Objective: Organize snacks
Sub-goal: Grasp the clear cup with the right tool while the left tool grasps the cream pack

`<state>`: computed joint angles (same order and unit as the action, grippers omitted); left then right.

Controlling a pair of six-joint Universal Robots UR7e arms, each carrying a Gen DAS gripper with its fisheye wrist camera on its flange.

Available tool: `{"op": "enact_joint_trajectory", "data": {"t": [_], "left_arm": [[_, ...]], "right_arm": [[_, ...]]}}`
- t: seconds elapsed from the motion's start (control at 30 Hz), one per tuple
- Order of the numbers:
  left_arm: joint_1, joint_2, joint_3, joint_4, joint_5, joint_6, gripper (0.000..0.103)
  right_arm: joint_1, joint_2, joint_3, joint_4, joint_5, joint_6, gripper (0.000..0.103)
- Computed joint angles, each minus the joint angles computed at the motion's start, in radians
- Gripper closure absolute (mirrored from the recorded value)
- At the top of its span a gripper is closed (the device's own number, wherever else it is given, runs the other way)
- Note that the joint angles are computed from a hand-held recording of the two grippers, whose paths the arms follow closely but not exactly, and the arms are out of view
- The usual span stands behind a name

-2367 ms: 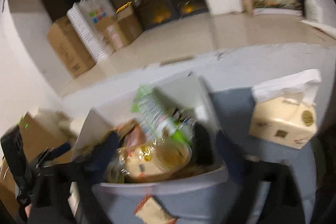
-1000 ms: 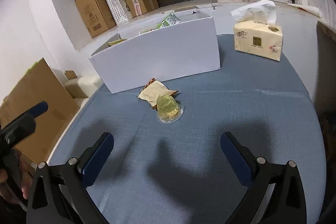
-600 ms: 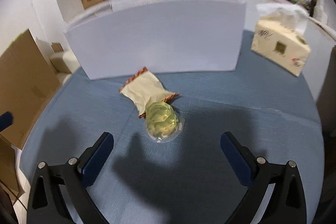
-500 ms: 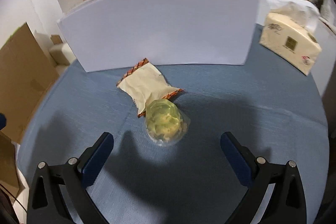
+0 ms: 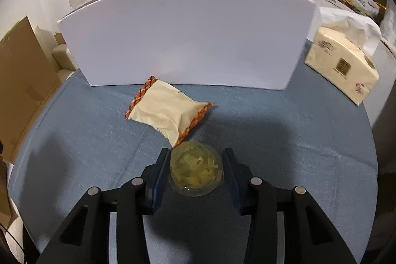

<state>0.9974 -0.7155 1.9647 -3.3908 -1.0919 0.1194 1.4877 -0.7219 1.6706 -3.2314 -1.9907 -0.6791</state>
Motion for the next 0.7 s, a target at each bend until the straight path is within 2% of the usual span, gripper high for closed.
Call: {"op": "enact_joint_trajectory", "data": {"t": [0.13, 0.37, 0.6, 0.7], "left_arm": [[0.001, 0.017, -0.03, 0.029, 0.013, 0.02, 0.0], [-0.006, 0.09, -0.154, 0.114, 0.005, 0.043, 0.0], [0.005, 0.242, -0.387, 0.252, 0.062, 0.11, 0.0], [0.017, 0.302, -0.491, 0.333, 0.088, 0.077, 0.0]], "right_arm": [[-0.026, -0.097, 0.136, -0.081, 0.093, -0.006, 0.056], [-0.061, -0.237, 0.34, -0.18, 0.179, 0.047, 0.056], [-0.133, -0.305, 0.417, -0.193, 0.283, 0.136, 0.056], [-0.152, -0.319, 0.434, -0.198, 0.301, 0.158, 0.056]]}}
